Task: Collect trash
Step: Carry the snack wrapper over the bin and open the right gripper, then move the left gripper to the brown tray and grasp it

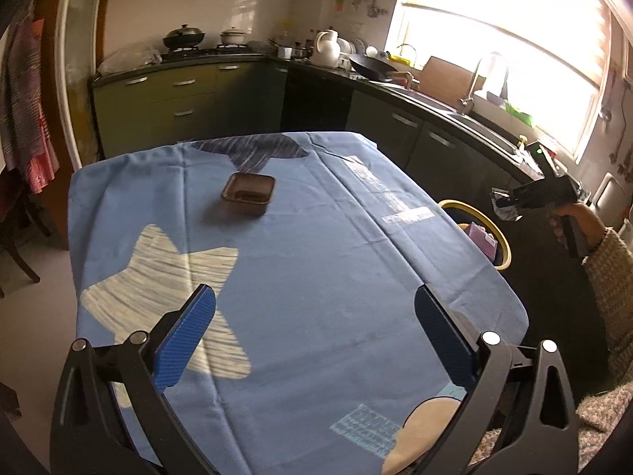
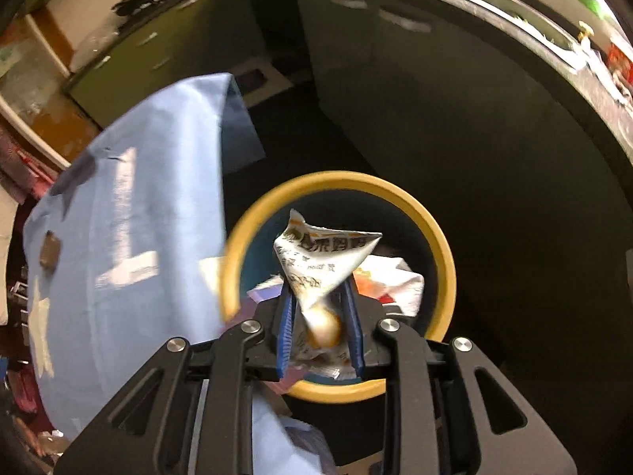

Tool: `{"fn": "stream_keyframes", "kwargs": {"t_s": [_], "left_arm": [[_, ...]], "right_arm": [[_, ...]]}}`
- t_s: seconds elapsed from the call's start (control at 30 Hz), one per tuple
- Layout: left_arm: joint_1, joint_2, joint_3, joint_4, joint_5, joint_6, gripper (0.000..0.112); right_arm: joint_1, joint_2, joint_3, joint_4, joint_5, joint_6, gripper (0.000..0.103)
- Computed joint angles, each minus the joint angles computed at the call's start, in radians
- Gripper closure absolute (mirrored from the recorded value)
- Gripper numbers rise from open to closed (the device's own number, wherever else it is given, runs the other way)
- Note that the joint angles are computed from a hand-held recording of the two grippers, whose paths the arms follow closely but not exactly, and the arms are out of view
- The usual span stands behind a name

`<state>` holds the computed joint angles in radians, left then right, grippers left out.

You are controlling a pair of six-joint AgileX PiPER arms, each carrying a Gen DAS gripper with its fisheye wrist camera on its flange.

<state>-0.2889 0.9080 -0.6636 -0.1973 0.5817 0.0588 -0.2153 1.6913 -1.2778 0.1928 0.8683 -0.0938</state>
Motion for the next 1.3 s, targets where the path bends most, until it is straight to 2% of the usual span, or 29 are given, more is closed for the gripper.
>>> {"fn": "stream_keyframes", "kwargs": {"t_s": [0.13, 0.2, 0.23, 0.3, 0.43, 0.53, 0.67, 0.73, 0.87, 0.93, 1.1, 1.23, 1.3], "left_arm": [[-0.058, 0.052, -0.027, 0.065, -0.013, -0.079, 0.016], [-0.064, 0.081, -0.041, 0.058, -0.014, -0.072, 0.016], [-0.071, 0.1, -0.052, 0.064, -0.015, -0.075, 0.016], [-0.082, 0.138, -0.077, 0.095, -0.015, -0.098, 0.016], [-0.059, 0.222, -0.139, 0.069, -0.013, -0.047, 0.016], [-0.002, 0.308, -0.216, 0.011, 0.007, 0.039, 0.016], [0.054, 0.47, -0.381, 0.016, 0.069, 0.102, 0.016], [0.071, 0.544, -0.462, 0.011, 0.102, 0.128, 0.016], [0.089, 0.727, -0.66, -0.026, 0.209, 0.188, 0.016], [0.077, 0.827, -0.77, 0.014, 0.261, 0.161, 0.016], [0.073, 1.036, -1.001, 0.153, 0.374, 0.006, 0.016], [0.121, 1.155, -1.146, 0.098, 0.486, -0.009, 0.016], [0.126, 1.182, -1.175, 0.087, 0.512, -0.007, 0.016]], "right_arm": [[-0.043, 0.038, 0.016, 0.007, -0.044, -0.02, 0.069], [-0.064, 0.029, 0.036, 0.031, -0.063, -0.048, 0.068], [-0.083, 0.017, 0.045, 0.068, -0.059, -0.081, 0.063], [-0.099, -0.014, 0.065, 0.11, -0.058, -0.116, 0.06], [-0.115, -0.156, 0.164, 0.224, -0.061, -0.22, 0.057], [-0.14, -0.319, 0.301, 0.354, -0.068, -0.358, 0.055], [-0.181, -0.461, 0.434, 0.485, -0.044, -0.478, 0.052], [-0.227, -0.506, 0.484, 0.554, 0.0, -0.536, 0.052], [-0.304, -0.573, 0.575, 0.638, 0.071, -0.62, 0.049], [-0.323, -0.609, 0.613, 0.651, 0.09, -0.635, 0.047], [-0.365, -0.595, 0.655, 0.687, 0.107, -0.691, 0.046], [-0.369, -0.559, 0.675, 0.709, 0.094, -0.718, 0.046], [-0.361, -0.545, 0.678, 0.711, 0.083, -0.719, 0.046]]}}
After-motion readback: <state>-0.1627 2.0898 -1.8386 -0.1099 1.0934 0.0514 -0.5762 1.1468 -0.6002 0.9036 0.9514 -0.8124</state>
